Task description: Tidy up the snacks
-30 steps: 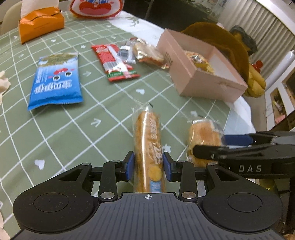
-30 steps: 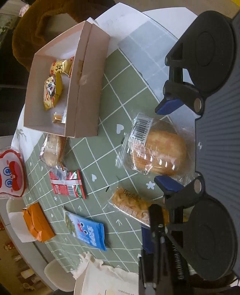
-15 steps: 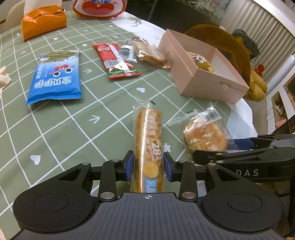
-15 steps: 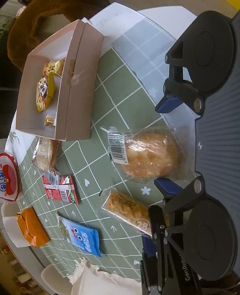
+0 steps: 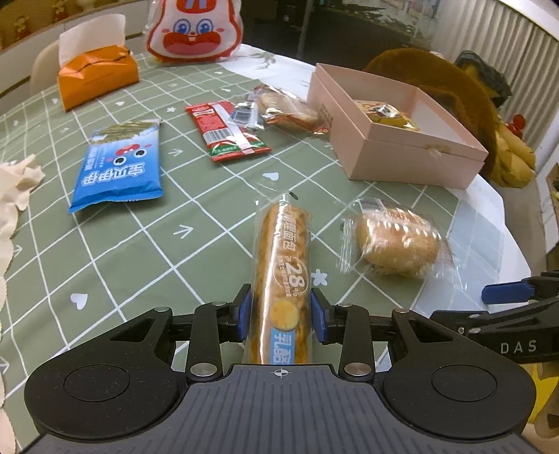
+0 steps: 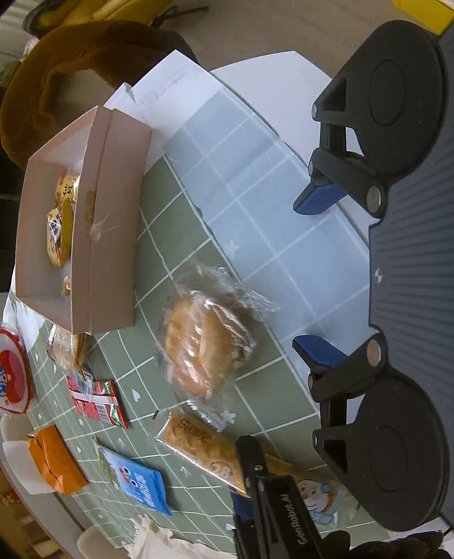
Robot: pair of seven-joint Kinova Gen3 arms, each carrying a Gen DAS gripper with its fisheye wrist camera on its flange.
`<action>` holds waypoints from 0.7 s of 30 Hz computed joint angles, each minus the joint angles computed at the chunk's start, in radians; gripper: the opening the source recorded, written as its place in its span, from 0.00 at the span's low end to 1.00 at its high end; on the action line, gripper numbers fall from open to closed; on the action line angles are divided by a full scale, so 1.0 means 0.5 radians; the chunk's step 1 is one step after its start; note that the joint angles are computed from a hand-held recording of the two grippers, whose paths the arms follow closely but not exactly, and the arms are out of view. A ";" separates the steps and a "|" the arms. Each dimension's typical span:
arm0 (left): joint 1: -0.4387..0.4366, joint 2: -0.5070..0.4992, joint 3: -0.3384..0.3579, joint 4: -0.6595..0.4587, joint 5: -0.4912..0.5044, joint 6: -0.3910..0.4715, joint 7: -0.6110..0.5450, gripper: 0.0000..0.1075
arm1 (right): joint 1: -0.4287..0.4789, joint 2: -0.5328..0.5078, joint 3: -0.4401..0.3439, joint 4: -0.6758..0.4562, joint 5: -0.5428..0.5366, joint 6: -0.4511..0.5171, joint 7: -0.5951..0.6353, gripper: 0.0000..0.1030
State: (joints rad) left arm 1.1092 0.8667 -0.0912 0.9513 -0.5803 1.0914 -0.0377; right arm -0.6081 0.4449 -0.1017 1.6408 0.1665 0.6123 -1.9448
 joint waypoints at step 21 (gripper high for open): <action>-0.022 0.105 -0.002 -0.259 0.090 0.214 0.062 0.33 | 0.032 0.033 0.016 0.137 -0.031 -0.375 0.280 0.99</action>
State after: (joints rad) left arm 1.0984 0.9191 -0.0923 0.8220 -0.5355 1.1984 -0.0069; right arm -0.5920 0.4611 -0.0938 1.7093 0.1510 0.4248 -1.8046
